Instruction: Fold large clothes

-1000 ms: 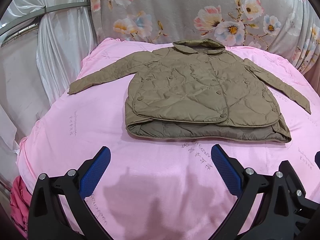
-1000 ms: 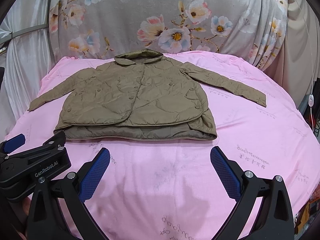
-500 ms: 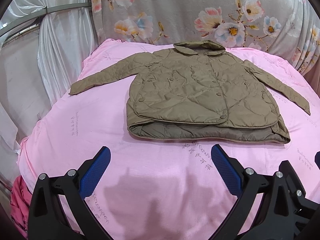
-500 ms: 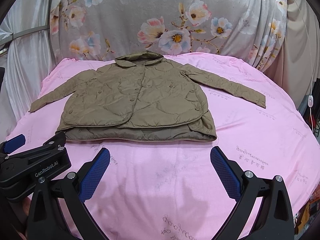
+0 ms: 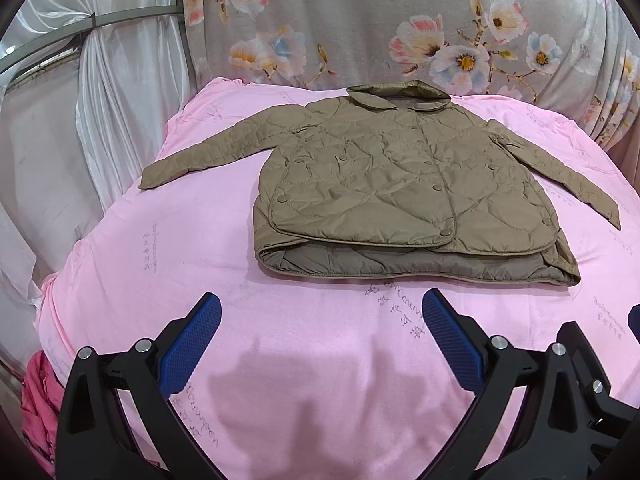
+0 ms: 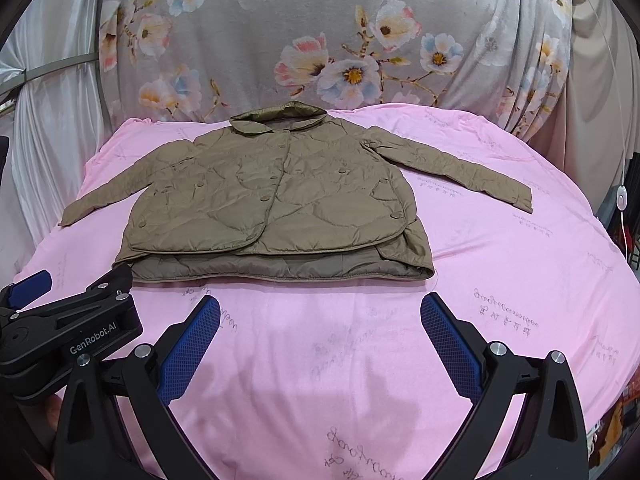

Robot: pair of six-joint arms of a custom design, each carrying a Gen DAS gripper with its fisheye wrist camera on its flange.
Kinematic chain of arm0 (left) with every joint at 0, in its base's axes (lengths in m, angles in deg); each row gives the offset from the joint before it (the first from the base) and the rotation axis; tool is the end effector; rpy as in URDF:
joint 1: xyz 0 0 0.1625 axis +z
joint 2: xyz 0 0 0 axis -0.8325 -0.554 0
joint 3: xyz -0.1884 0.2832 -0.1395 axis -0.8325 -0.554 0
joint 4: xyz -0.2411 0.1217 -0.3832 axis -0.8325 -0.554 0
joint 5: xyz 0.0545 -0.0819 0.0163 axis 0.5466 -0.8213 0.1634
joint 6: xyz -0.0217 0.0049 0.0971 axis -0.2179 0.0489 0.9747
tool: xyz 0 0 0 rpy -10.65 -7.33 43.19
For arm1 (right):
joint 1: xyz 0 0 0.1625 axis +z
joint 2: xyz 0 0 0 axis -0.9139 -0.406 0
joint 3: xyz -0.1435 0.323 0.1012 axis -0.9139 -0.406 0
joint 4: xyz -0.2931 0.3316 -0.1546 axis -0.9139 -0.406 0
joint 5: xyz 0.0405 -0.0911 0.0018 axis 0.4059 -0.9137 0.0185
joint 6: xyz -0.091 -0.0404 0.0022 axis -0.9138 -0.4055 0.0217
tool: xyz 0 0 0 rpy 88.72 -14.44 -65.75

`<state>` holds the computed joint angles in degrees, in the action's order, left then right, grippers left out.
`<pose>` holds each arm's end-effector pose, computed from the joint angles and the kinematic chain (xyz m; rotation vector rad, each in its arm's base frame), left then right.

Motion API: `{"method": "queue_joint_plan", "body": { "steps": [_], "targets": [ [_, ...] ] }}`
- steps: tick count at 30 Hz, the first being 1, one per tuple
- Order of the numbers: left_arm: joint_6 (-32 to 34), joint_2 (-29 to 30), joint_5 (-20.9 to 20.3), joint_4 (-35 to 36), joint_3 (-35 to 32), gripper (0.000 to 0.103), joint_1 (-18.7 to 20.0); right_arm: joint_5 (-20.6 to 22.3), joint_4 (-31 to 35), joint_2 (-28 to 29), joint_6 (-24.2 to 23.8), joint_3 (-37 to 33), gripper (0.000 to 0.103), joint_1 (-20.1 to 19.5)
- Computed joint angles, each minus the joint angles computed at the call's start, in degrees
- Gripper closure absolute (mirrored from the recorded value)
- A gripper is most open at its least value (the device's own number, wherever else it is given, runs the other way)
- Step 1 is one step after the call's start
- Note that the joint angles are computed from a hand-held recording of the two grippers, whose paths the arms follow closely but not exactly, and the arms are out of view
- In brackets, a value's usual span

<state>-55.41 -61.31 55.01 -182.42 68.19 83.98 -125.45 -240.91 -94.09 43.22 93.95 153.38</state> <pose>-0.3923 -0.4566 -0.0811 0.4430 2.1048 -0.9429 0.0543 -0.4182 0.4007 0.1667 -2.1047 0.9254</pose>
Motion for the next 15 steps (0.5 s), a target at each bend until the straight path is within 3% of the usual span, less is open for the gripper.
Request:
{"method": "queue_joint_plan", "body": {
  "steps": [15],
  "targets": [
    [-0.6, -0.3, -0.1, 0.0, 0.4, 0.005, -0.2, 0.3, -0.5, -0.2, -0.3, 0.2, 0.005, 0.1]
  ]
}}
